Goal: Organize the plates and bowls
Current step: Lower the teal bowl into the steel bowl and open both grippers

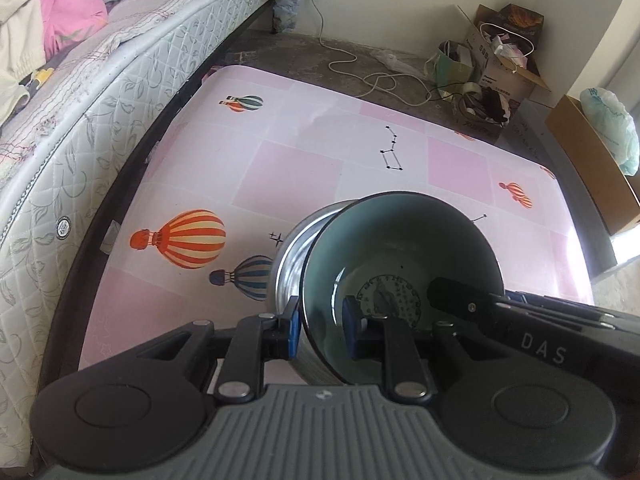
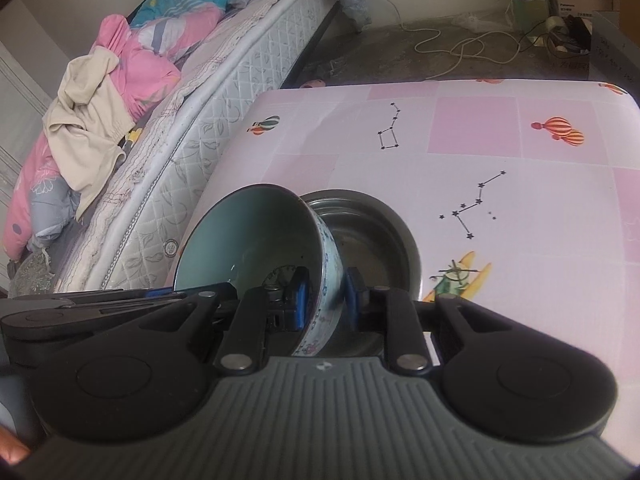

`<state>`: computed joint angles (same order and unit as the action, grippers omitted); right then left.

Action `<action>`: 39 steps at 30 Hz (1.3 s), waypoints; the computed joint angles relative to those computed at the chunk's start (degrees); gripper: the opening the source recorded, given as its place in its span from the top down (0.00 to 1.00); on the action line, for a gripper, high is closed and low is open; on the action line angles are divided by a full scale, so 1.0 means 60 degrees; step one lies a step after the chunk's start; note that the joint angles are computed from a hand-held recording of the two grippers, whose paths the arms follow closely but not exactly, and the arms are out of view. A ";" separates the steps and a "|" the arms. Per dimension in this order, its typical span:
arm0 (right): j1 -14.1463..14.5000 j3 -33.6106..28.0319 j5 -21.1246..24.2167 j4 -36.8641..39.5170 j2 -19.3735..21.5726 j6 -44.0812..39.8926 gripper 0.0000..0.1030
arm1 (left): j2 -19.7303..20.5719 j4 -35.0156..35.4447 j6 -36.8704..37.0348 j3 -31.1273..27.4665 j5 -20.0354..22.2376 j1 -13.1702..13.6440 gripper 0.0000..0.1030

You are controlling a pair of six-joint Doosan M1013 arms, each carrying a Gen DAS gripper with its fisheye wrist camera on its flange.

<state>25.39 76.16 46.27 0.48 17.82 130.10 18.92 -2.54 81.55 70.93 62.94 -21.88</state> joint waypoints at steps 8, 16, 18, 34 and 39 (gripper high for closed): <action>-0.0096 -0.0173 0.0243 -0.0006 0.0436 -0.0134 0.82 | 0.0284 -0.0028 0.0079 0.0055 -0.0086 -0.0023 0.79; -0.0106 -0.0099 0.0202 -0.0370 0.0653 -0.0177 0.80 | 0.0358 0.0227 0.0023 0.0076 -0.0266 -0.0148 0.76; -0.0104 -0.0069 0.0117 -0.0451 0.0645 -0.0124 0.80 | 0.0312 0.0216 0.0070 0.0094 -0.0337 -0.0152 0.74; -0.0183 0.0836 -0.1542 -0.0658 -0.0330 0.0568 0.60 | -0.0413 -0.0108 0.0527 0.0533 -0.1045 -0.0198 0.47; -0.0111 0.1364 -0.1914 -0.0908 -0.1003 0.0909 0.57 | -0.0836 -0.0349 0.0889 0.0836 -0.1138 -0.0133 0.38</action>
